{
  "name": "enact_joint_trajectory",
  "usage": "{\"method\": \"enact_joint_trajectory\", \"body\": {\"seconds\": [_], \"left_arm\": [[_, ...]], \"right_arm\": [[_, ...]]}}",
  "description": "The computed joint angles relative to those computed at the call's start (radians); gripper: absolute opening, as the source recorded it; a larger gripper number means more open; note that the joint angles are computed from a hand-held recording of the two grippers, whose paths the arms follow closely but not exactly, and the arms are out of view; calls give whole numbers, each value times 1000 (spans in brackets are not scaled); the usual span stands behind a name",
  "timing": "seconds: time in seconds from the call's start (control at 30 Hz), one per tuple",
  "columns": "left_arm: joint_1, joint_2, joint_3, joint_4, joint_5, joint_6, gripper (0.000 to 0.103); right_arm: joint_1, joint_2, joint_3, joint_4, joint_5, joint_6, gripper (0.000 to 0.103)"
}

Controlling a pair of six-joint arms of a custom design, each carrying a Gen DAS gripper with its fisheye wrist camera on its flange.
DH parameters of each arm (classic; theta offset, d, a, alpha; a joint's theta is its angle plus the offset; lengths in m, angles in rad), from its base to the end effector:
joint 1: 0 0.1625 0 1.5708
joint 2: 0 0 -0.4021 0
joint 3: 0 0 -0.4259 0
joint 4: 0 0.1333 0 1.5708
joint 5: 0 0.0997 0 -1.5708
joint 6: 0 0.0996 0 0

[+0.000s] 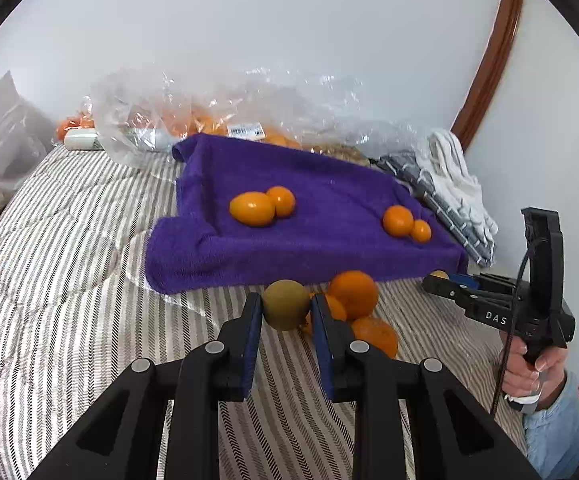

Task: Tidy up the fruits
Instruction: 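Carry both small yellow-green fruits up and over the purple towel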

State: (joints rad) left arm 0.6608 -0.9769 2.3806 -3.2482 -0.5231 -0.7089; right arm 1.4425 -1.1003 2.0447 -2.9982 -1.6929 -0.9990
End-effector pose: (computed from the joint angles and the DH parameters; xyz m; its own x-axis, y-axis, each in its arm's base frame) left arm -0.1852 -0.4221 0.0548 -0.8679 -0.1944 -0.4571 0.2570 0.6117 -0.7481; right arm 0.0477 -0.5770 0.1346 -0.6241 -0.6395 0.4489 -0.7604 0.6293 -0.1606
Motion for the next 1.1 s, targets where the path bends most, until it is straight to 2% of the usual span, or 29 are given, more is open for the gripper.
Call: {"method": "enact_joint_trajectory", "body": {"seconds": [0.1, 0.23, 0.3, 0.37, 0.5, 0.7, 0.8, 0.93, 1.1], "left_arm": [[-8, 4, 4, -14, 22, -1, 24], [-35, 18, -1, 16, 112, -6, 24], [-38, 11, -2, 37, 127, -20, 24], [-41, -9, -1, 66, 131, -43, 24], [-50, -52, -7, 103, 146, -61, 24], [-57, -80, -71, 107, 200, 17, 24], [-40, -59, -125, 42, 222, 103, 24], [6, -5, -199, -90, 210, 218, 24], [79, 46, -283, -148, 171, 274, 24]], "right_arm": [[-5, -23, 10, 0, 53, 3, 27], [-17, -58, 28, -15, 139, -1, 27], [-18, -67, 21, 4, 158, 21, 27], [-3, -73, 9, 12, 146, 59, 27], [44, -91, -2, -1, 120, 67, 27], [101, -81, -68, 19, 128, 102, 27], [116, -69, -102, 31, 142, 130, 27], [144, -24, -160, 24, 131, 165, 27], [168, 36, -232, 35, 114, 197, 27]]}}
